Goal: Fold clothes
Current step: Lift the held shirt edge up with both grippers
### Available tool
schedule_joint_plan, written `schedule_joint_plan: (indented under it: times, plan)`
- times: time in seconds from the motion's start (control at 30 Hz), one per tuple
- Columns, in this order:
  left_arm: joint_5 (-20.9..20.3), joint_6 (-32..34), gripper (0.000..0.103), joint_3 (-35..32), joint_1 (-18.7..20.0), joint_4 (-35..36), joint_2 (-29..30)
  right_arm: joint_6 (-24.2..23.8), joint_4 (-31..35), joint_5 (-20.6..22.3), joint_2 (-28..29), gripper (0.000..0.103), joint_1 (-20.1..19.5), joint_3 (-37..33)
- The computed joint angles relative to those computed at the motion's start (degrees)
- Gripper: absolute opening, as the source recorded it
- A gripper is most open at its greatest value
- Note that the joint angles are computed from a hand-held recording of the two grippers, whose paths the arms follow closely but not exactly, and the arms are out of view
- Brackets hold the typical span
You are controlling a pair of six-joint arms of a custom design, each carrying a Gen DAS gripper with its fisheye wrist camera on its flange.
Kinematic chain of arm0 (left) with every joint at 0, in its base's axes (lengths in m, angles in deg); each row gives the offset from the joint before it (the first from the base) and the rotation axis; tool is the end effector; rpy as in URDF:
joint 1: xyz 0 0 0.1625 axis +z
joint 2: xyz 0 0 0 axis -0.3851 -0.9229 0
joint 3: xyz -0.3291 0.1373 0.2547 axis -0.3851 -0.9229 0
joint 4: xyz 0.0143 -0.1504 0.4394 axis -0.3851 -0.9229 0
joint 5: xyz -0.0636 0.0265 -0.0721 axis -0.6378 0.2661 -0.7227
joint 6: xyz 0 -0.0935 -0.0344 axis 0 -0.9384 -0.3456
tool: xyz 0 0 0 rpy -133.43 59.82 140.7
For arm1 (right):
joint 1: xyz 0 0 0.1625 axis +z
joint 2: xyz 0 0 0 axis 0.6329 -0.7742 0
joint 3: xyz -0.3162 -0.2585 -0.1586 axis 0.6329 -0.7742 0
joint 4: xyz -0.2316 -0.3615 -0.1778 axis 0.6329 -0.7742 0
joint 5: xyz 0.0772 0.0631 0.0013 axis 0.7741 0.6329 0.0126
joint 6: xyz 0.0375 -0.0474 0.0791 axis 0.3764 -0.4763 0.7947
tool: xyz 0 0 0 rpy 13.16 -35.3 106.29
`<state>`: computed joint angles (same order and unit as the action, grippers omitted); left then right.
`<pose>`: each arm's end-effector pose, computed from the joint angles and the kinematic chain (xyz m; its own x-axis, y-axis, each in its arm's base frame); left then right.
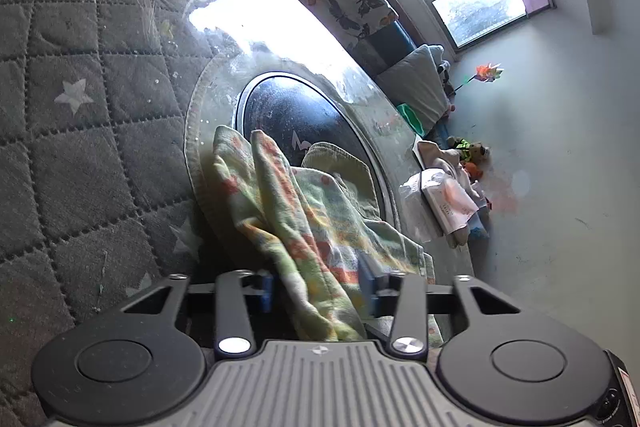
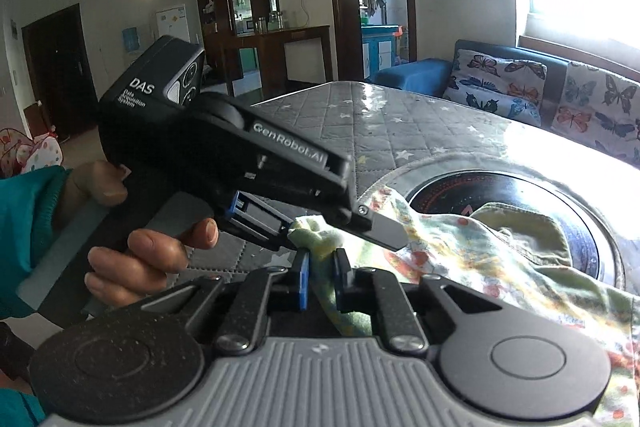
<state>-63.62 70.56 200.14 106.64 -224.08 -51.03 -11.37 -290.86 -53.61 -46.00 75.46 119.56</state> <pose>0.0795 -0.4589 0.2200 -0.9926 0.0933 0.0780 0.0450 0.8777 -0.4770 0.2965 -0.3917 -0.1130 -0.6425 -0.5848 0.4952 -0.7661 0.5027 -0.4004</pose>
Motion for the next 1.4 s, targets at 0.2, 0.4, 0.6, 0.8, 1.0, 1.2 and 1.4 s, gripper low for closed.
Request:
schedule_joint_plan:
  times: [0.2, 0.4, 0.6, 0.8, 1.0, 1.2, 1.4]
  plan:
    - [-0.61, 0.16, 0.033, 0.2, 0.58, -0.31, 0.06, -0.56, -0.67, 0.28, 0.56, 0.011, -0.4, -0.36]
    - [-1.38, -2.31, 0.055, -0.41, 1.69, 0.81, 0.45, 0.76, -2.17, 0.77, 0.4, 0.01, -0.39, 0.07]
    - [-3.16, -0.56, 0.029, -0.49, 2.0, 0.39, 1.32, 0.42, -1.98, 0.55, 0.37, 0.01, 0.17, 0.98]
    - [-3.39, 0.27, 0.017, -0.49, 2.55, 0.65, 0.94, 2.67, 0.79, 2.01, -2.32, 0.018, -1.12, 2.49]
    - [-2.65, 0.23, 0.016, -0.34, 2.52, 0.78, 0.81, 5.15, -1.81, -2.64, -5.16, 0.023, -2.78, 5.21]
    - [-1.31, 1.56, 0.016, 0.03, 1.54, 0.45, 0.49, 9.43, -7.87, -10.43, -7.24, 0.038, -6.62, 7.74]
    - [-0.04, 1.9, 0.016, 0.18, 0.66, 0.44, 0.44, 13.48, -14.77, -15.09, -7.57, 0.038, -12.45, 8.36]
